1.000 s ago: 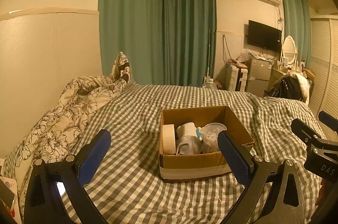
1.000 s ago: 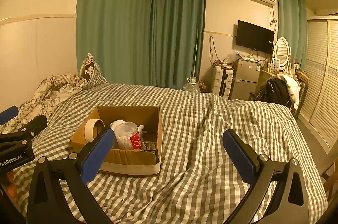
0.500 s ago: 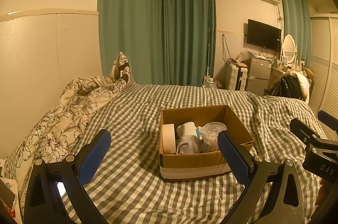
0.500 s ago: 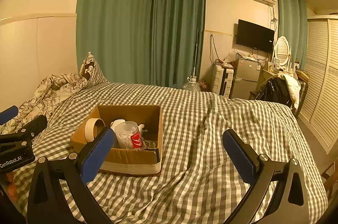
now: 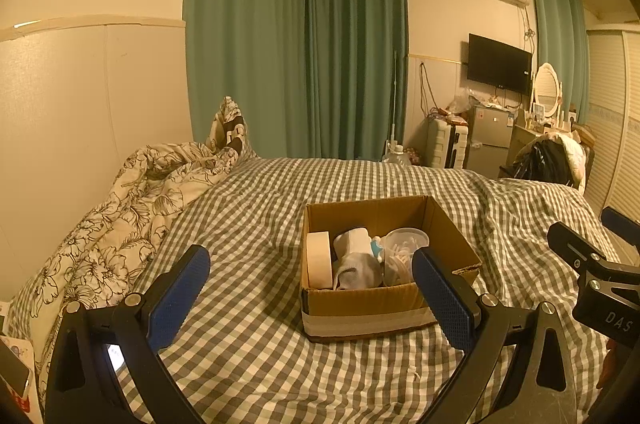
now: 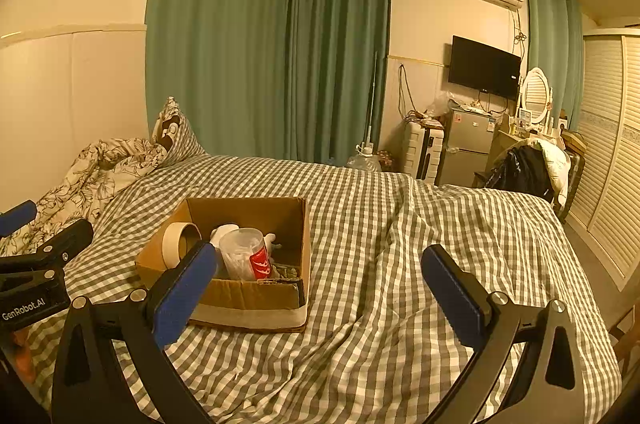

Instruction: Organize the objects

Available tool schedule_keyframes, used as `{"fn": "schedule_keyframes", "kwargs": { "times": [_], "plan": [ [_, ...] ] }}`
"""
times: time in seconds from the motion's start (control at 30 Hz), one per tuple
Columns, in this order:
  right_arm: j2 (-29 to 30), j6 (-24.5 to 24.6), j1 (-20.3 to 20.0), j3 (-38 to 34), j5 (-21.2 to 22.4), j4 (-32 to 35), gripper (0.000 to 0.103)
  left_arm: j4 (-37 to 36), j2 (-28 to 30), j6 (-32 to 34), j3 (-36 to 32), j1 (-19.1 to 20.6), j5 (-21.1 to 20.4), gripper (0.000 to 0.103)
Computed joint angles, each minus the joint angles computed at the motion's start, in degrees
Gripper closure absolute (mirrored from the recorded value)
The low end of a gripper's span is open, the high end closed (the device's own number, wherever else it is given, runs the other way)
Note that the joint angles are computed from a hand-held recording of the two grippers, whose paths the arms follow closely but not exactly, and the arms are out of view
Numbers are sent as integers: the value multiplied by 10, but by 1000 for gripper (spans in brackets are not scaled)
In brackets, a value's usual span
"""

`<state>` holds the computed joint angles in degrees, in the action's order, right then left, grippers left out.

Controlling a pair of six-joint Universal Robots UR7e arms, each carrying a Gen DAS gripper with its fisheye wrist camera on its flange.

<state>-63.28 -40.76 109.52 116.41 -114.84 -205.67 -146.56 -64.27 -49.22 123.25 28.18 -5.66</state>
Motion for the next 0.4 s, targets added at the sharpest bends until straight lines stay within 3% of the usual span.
{"fn": "schedule_keyframes", "kwargs": {
  "times": [0.4],
  "plan": [
    [1,1,0,-1,1,6,0,14,-3,-8,-1,0,-2,0]
  ]
}}
